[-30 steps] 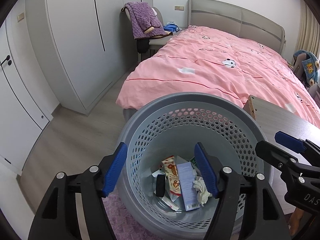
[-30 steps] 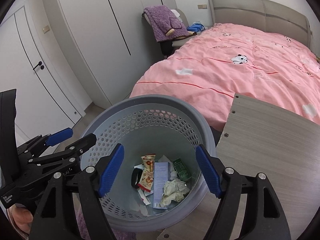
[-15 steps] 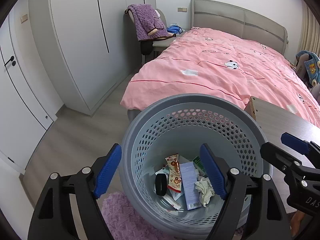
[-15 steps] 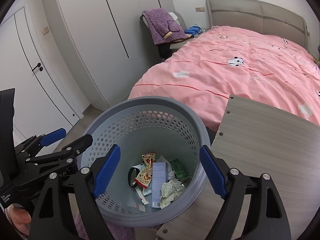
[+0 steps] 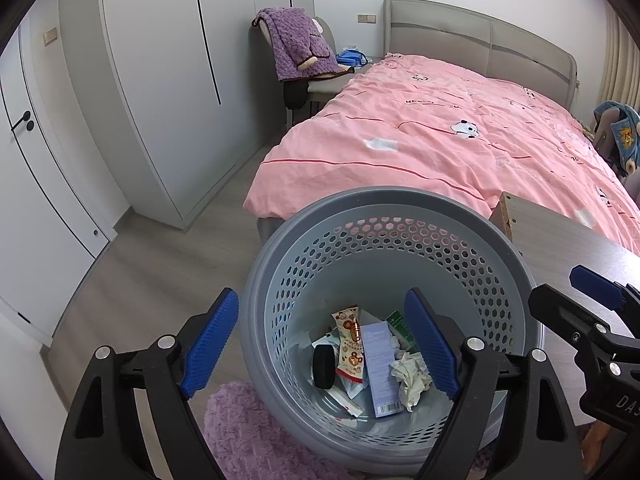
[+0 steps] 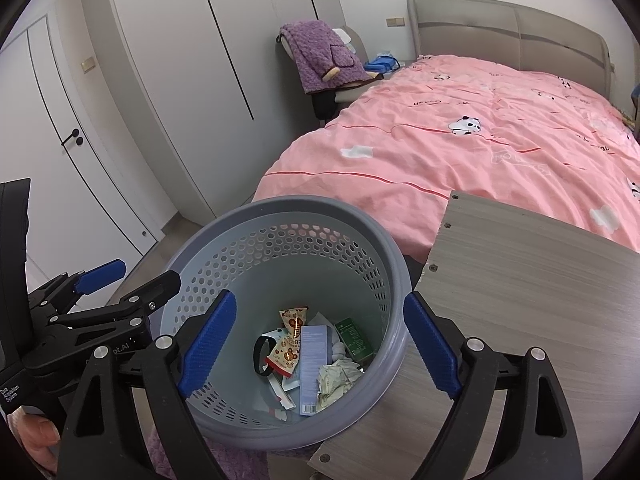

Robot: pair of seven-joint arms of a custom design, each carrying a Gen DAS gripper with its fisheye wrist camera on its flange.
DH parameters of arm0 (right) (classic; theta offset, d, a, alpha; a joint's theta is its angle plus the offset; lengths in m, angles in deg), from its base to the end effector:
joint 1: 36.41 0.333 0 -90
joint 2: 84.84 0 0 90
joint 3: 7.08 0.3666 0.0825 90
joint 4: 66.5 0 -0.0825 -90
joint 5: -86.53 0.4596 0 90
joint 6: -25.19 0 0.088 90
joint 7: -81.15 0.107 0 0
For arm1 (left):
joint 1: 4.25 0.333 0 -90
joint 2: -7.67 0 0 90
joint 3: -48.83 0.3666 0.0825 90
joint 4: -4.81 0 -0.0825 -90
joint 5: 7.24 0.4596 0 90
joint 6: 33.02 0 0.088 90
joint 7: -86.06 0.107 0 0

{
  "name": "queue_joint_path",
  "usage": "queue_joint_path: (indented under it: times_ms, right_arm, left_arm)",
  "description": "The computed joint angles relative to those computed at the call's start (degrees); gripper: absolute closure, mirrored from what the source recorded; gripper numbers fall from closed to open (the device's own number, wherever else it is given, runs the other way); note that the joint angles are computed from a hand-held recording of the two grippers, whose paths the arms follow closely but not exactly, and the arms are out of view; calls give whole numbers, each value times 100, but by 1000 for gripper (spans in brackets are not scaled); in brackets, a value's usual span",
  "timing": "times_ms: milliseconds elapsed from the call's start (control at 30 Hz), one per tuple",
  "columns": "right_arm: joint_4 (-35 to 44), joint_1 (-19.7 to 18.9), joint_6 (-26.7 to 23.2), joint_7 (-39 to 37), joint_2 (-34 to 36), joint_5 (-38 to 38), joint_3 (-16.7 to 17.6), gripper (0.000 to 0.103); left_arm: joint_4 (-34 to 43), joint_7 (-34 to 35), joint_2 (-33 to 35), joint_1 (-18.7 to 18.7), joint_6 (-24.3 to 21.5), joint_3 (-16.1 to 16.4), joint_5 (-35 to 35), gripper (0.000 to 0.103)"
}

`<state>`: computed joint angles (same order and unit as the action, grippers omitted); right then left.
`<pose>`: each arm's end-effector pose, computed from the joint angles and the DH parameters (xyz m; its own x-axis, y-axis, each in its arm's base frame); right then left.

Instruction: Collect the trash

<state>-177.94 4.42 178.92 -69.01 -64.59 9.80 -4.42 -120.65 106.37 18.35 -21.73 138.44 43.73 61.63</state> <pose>0.4938 0.5082 0.3207 -0.0908 -0.9639 -0.2502 -0.6814 0.2434 -0.6903 0.5547 -0.3014 0.3373 -0.2831 -0.9560 -0.0767 -0.7087 0.2624 -0.6549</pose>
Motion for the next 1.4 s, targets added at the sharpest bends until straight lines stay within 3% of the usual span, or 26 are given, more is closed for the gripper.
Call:
queue_joint_path:
  times_ms: [1067,1400]
  right_arm:
    - [-30,-3,-29,-9,-34,14,15,18]
    - [-20,-2,-27,-23,-25,29,13,18]
  left_arm:
    - [-38,415,17,-34,-50,-5,-477,20]
    - [-12,261,24,-83,-198,-8,-306,20]
